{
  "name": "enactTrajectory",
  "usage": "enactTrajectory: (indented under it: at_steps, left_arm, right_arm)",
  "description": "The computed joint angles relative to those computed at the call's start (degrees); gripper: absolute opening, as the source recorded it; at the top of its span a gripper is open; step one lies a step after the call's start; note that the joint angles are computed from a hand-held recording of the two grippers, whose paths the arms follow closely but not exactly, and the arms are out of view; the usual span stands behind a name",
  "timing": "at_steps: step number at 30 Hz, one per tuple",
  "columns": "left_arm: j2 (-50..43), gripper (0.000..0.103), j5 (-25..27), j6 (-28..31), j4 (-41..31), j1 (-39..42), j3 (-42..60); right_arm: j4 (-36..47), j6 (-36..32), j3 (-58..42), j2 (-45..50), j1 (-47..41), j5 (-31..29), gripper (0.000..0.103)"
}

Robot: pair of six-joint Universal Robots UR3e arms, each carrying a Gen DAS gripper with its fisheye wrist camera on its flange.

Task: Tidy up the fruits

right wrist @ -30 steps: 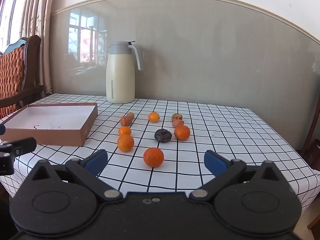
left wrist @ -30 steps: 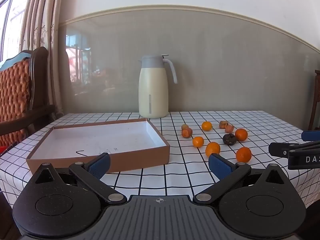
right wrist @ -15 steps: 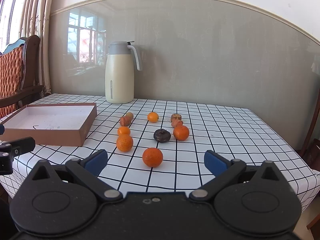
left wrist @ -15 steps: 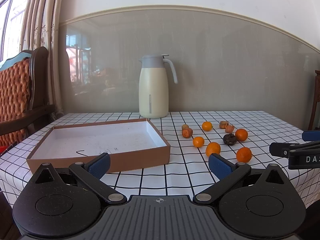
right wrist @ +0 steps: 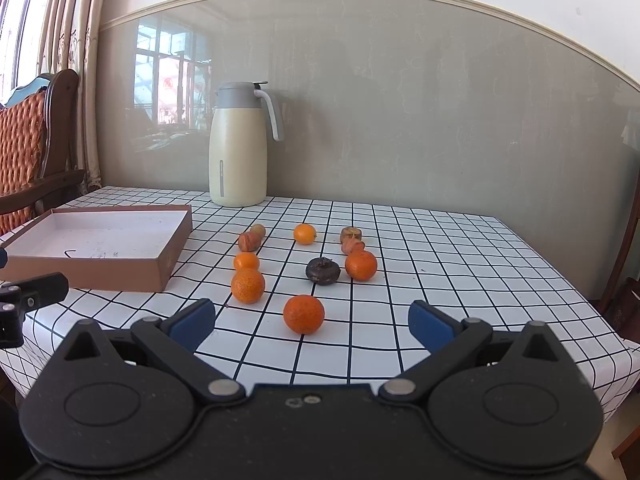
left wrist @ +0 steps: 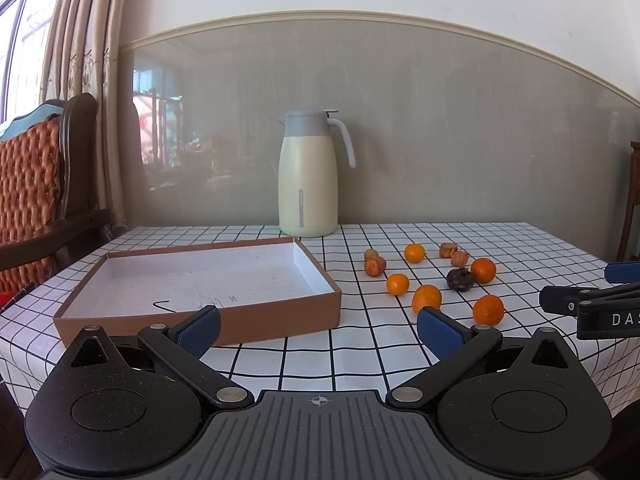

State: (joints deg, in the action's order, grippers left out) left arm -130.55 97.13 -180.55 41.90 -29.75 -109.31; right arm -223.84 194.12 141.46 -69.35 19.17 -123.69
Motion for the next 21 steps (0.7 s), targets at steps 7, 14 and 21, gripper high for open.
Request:
enactTrajectory:
  at_steps: [7,14,21]
  left_arm:
    - [0.1,0.103,0.0,0.0,-0.1,0.0,0.0]
    - [0.2,0.103,0.0,0.1,-0.2,-0.1,0.0]
    - [0.4,0.103,-0.1,0.1,-0.4,0.0,-0.1]
  right_arm:
    - [0.0,-0.1,-0.1,0.1,0.0,-0.1,0.097]
    - [0.1,0.0,-0.3,0.3,0.2,-0.2,0.097]
    - [0.4,0.0,-0.4,0.1,0.2,-0.2,0.097]
